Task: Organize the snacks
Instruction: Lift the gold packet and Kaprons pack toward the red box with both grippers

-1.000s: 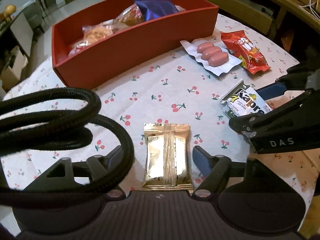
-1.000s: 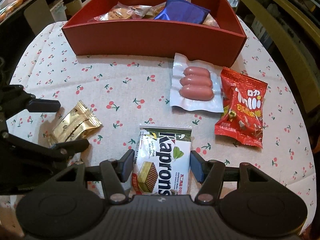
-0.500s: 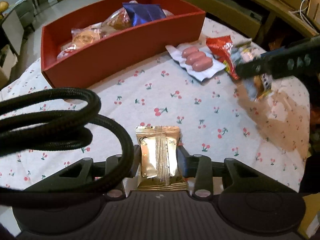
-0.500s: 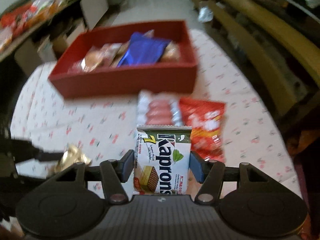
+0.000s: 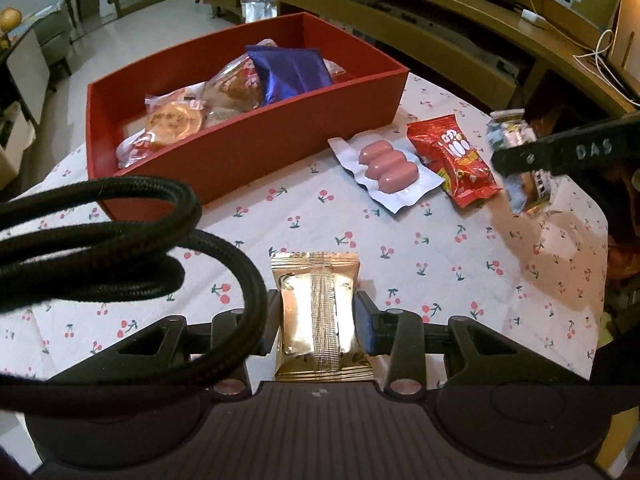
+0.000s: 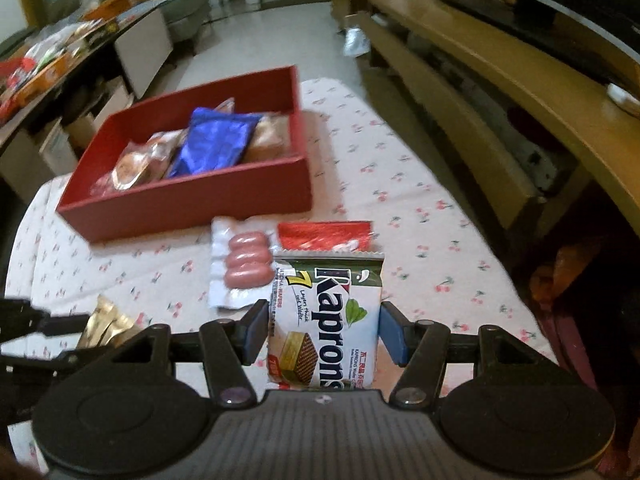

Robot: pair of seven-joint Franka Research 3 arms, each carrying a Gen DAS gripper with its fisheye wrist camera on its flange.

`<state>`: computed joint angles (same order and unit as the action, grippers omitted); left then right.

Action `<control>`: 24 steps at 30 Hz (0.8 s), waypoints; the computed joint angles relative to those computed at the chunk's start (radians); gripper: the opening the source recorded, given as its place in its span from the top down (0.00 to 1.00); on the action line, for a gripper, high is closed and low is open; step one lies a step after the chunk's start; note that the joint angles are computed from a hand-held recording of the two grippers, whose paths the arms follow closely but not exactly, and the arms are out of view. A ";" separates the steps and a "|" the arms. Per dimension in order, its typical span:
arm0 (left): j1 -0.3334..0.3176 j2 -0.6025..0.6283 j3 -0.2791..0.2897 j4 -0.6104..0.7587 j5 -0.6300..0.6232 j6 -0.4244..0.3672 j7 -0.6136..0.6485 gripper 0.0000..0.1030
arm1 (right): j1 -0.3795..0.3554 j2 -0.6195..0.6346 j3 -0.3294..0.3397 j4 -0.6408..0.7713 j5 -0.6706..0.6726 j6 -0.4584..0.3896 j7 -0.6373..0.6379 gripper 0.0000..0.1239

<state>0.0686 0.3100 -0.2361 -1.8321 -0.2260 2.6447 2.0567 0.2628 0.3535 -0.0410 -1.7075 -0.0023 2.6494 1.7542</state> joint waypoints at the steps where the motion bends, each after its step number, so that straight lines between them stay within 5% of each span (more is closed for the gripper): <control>1: -0.001 0.002 0.001 0.003 0.003 0.000 -0.002 0.54 | 0.001 0.003 0.004 0.001 0.001 -0.001 -0.007 0.39; 24: -0.004 0.035 0.014 0.075 0.096 0.103 -0.102 0.54 | 0.040 0.082 0.012 0.153 0.000 -0.016 -0.064 0.39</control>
<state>0.0649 0.3453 -0.2217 -1.7569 -0.1303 2.7478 1.9549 0.3032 0.4354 -0.0290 -1.5542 -0.0023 2.6335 1.6906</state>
